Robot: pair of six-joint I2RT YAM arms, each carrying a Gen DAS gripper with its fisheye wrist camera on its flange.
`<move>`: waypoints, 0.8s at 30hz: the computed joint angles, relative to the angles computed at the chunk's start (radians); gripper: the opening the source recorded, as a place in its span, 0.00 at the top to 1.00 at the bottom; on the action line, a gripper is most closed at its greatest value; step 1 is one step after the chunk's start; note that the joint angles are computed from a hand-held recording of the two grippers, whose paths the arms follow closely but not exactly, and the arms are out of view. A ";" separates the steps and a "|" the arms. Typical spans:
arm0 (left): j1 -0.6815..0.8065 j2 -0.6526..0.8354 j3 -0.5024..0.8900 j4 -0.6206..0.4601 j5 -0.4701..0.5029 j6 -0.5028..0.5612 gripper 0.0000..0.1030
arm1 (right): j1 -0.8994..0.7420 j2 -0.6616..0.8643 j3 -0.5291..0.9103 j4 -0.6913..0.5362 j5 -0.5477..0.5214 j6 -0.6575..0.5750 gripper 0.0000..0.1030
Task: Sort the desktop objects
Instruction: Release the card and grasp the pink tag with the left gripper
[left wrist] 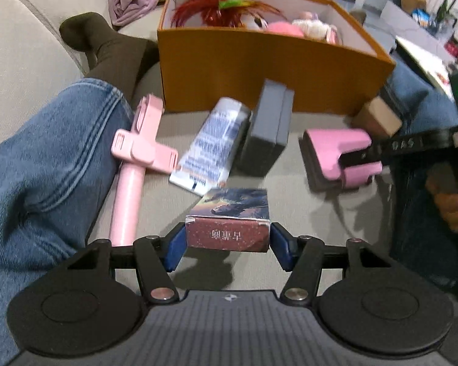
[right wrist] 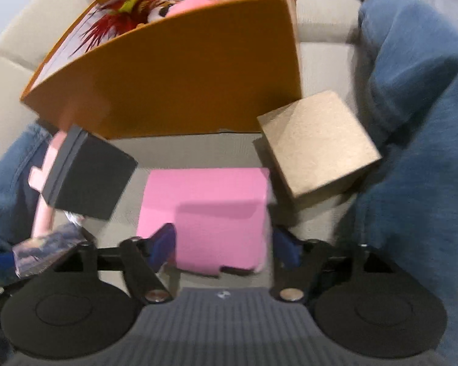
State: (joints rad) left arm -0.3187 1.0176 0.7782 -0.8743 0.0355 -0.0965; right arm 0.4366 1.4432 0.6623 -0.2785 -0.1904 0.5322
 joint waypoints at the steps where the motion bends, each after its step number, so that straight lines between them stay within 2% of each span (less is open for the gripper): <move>1: 0.003 -0.002 -0.001 0.013 0.006 -0.007 0.35 | -0.005 0.006 0.002 0.003 -0.007 0.009 0.25; 5: -0.038 0.011 -0.027 0.112 -0.017 -0.063 0.35 | -0.005 -0.028 -0.031 0.032 0.004 0.020 0.37; 7: -0.165 0.117 -0.059 0.259 -0.084 -0.160 0.36 | -0.016 -0.070 -0.062 0.053 -0.009 0.034 0.56; 9: -0.180 0.134 -0.046 0.260 -0.093 -0.174 0.36 | -0.015 -0.115 -0.085 0.061 -0.014 0.048 0.67; 13: -0.149 0.154 -0.026 0.264 -0.011 -0.220 0.36 | 0.096 -0.245 -0.085 0.012 0.118 0.028 0.80; 15: -0.145 0.164 -0.026 0.282 0.011 -0.243 0.36 | 0.124 -0.309 -0.075 -0.011 0.123 0.003 0.83; 17: -0.186 0.172 -0.029 0.304 -0.037 -0.218 0.36 | 0.165 -0.350 -0.066 -0.026 0.123 -0.030 0.84; 19: -0.222 0.185 -0.027 0.318 -0.067 -0.173 0.36 | 0.237 -0.343 -0.047 -0.027 0.177 -0.074 0.84; 21: -0.229 0.198 -0.024 0.329 -0.040 -0.142 0.36 | 0.289 -0.317 -0.029 -0.024 0.244 -0.105 0.81; 22: -0.229 0.203 -0.024 0.336 -0.019 -0.130 0.36 | 0.290 -0.302 -0.019 -0.027 0.237 -0.111 0.77; 24: -0.246 0.204 -0.034 0.366 -0.030 -0.119 0.36 | 0.257 -0.270 -0.016 -0.012 0.150 -0.098 0.75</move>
